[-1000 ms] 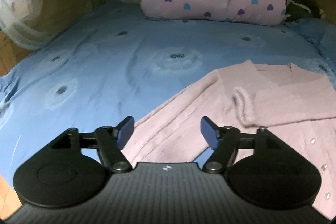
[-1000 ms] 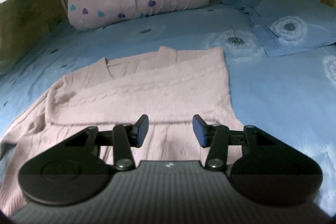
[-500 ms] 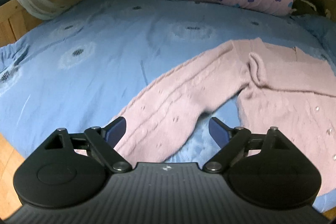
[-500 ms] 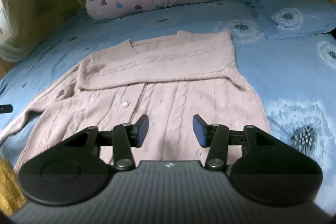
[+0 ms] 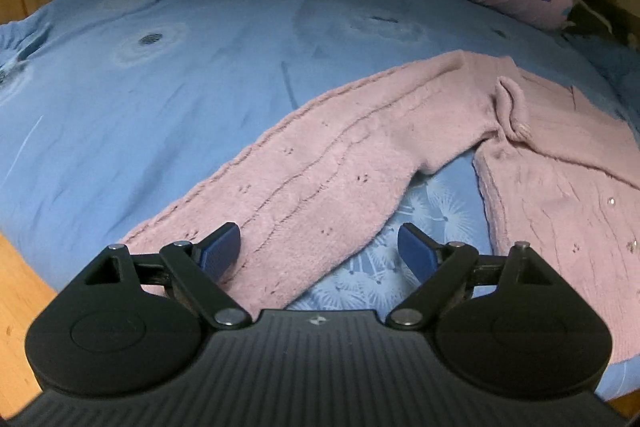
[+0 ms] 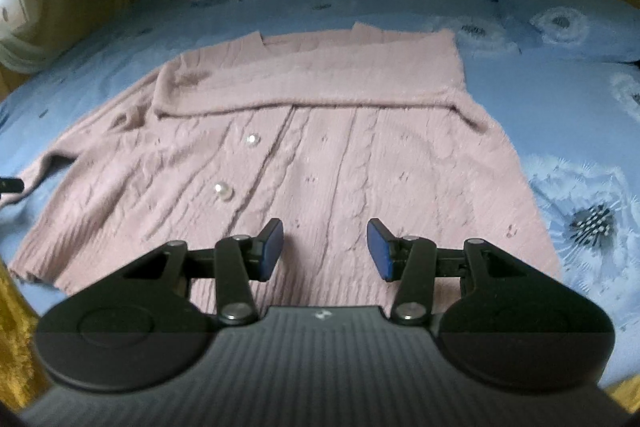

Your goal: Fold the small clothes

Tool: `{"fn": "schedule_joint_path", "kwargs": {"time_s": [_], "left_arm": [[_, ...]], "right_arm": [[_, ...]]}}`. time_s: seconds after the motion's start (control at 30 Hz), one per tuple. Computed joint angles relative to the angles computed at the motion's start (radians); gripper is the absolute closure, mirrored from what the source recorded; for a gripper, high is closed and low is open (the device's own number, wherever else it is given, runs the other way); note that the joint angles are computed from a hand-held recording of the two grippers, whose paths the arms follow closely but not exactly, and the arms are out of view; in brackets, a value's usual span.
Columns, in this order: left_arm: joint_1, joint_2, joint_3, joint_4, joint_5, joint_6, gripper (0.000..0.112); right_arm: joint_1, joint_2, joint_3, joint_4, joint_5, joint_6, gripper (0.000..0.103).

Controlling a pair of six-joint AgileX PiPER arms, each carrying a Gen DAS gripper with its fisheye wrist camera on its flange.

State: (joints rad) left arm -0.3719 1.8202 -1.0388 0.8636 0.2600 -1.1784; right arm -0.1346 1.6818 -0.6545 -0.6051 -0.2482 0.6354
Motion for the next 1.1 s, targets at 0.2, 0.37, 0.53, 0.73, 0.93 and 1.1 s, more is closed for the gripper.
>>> {"fn": "schedule_joint_path", "kwargs": {"time_s": [0.2, 0.37, 0.53, 0.73, 0.93, 1.1], "left_arm": [[-0.027, 0.063, -0.057, -0.002, 0.065, 0.061, 0.021], [-0.036, 0.09, -0.05, 0.194, 0.084, -0.131, 0.017], [-0.036, 0.114, -0.04, 0.386, 0.133, -0.361, 0.015], [-0.08, 0.157, -0.074, 0.502, 0.302, -0.465, 0.015], [-0.048, 0.13, -0.033, 0.545, 0.214, -0.494, 0.016], [-0.017, 0.131, -0.024, 0.53, 0.154, -0.504, 0.016]], "right_arm": [[0.023, 0.016, 0.012, 0.16, -0.008, -0.167, 0.054], [0.015, 0.018, 0.022, 0.156, -0.028, -0.165, 0.054], [0.023, 0.024, 0.026, 0.204, -0.039, -0.21, 0.052], [0.022, 0.024, 0.024, 0.201, -0.038, -0.206, 0.052], [0.019, 0.025, 0.025, 0.195, -0.04, -0.204, 0.052], [0.02, 0.028, 0.022, 0.207, -0.039, -0.217, 0.051]]}}
